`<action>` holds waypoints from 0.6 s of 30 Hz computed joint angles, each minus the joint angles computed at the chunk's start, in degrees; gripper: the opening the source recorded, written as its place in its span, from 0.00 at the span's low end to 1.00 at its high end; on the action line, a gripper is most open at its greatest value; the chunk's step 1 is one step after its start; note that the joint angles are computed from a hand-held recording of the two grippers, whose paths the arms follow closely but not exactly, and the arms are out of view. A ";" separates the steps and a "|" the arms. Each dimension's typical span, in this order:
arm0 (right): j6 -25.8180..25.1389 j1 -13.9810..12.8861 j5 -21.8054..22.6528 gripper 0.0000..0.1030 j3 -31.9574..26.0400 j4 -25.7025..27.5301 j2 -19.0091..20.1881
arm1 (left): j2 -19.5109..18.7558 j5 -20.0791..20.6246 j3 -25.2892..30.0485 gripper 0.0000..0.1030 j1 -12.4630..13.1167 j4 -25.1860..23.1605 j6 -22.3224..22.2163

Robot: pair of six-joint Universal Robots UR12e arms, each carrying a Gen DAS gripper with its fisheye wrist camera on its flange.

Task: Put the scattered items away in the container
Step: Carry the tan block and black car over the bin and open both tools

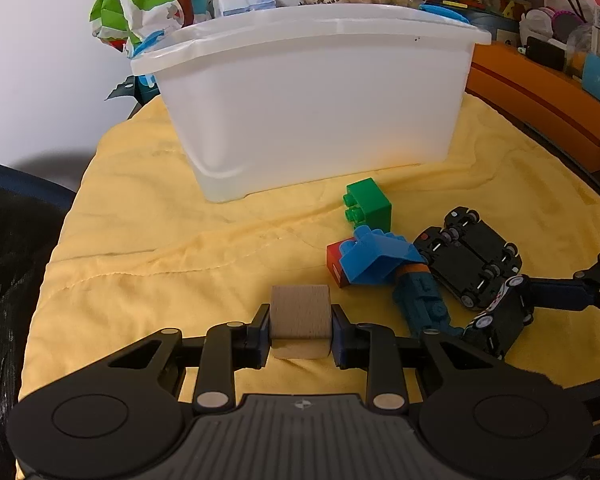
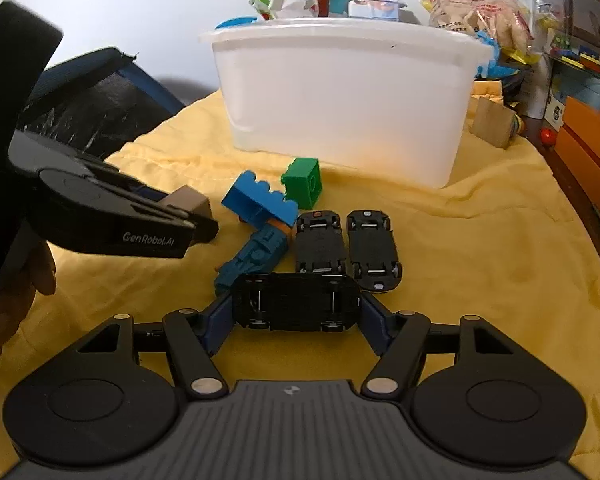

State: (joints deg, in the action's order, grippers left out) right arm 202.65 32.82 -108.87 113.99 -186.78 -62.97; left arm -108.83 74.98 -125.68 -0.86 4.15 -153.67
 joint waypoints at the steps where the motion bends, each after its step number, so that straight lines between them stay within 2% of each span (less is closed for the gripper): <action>1: 0.30 -0.01 -0.19 0.67 0.05 -0.11 -0.16 | 0.16 -0.13 -0.04 0.31 0.09 -0.08 -0.15; 10: -0.67 -0.19 -3.50 0.67 0.81 -3.30 -3.68 | 4.16 -1.48 0.96 0.32 1.25 -1.08 -3.24; 14: -1.60 -1.51 -4.67 0.67 -0.68 -5.04 -4.53 | 4.93 -1.63 3.97 0.32 1.15 -2.20 -6.79; 18: -2.88 -3.28 -5.21 0.67 -3.17 -6.97 -4.17 | 4.34 -0.64 7.23 0.32 0.21 -1.22 -8.79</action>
State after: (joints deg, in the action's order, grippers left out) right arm 199.77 29.53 -114.08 110.82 -193.75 -67.14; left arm -104.49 74.34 -118.45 -0.65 2.93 -162.46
